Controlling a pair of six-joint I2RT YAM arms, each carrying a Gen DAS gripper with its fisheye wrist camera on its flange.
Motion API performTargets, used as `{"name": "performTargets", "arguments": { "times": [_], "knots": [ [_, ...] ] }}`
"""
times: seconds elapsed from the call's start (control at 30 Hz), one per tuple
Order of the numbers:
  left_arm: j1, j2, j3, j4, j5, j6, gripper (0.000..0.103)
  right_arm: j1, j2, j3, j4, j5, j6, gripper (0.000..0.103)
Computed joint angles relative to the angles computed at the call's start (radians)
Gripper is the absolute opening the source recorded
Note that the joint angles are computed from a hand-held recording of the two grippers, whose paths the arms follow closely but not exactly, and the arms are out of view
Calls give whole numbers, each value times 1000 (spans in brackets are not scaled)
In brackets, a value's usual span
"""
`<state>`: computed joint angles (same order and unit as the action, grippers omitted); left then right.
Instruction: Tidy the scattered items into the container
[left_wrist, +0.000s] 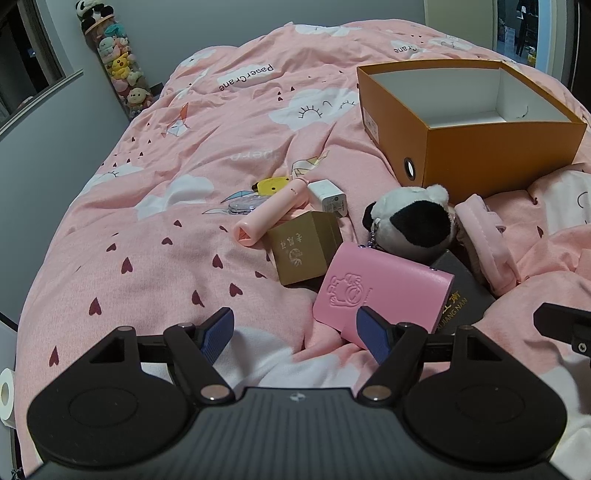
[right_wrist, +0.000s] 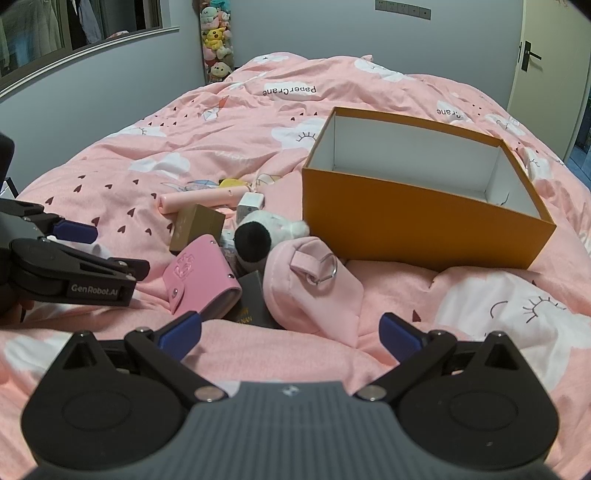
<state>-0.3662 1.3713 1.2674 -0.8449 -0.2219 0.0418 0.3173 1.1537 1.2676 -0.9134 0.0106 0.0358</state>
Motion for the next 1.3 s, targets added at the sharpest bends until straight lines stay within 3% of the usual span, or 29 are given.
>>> {"name": "performTargets", "arguments": {
  "times": [0.77, 0.93, 1.1, 1.2, 1.3],
  "knots": [
    [0, 21, 19, -24, 23, 14, 87, -4, 23, 20, -35, -28, -11, 101],
    [19, 84, 99, -86, 114, 54, 71, -45, 102, 108, -111, -98, -63, 90],
    [41, 189, 243, -183, 234, 96, 54, -89, 187, 190, -162, -154, -87, 72],
    [60, 267, 343, -237, 310, 111, 45, -110, 237, 236, -166, -170, -107, 70],
    [62, 345, 428, -260, 356, 144, 44, -122, 307, 291, -183, -199, -132, 68]
  ]
}}
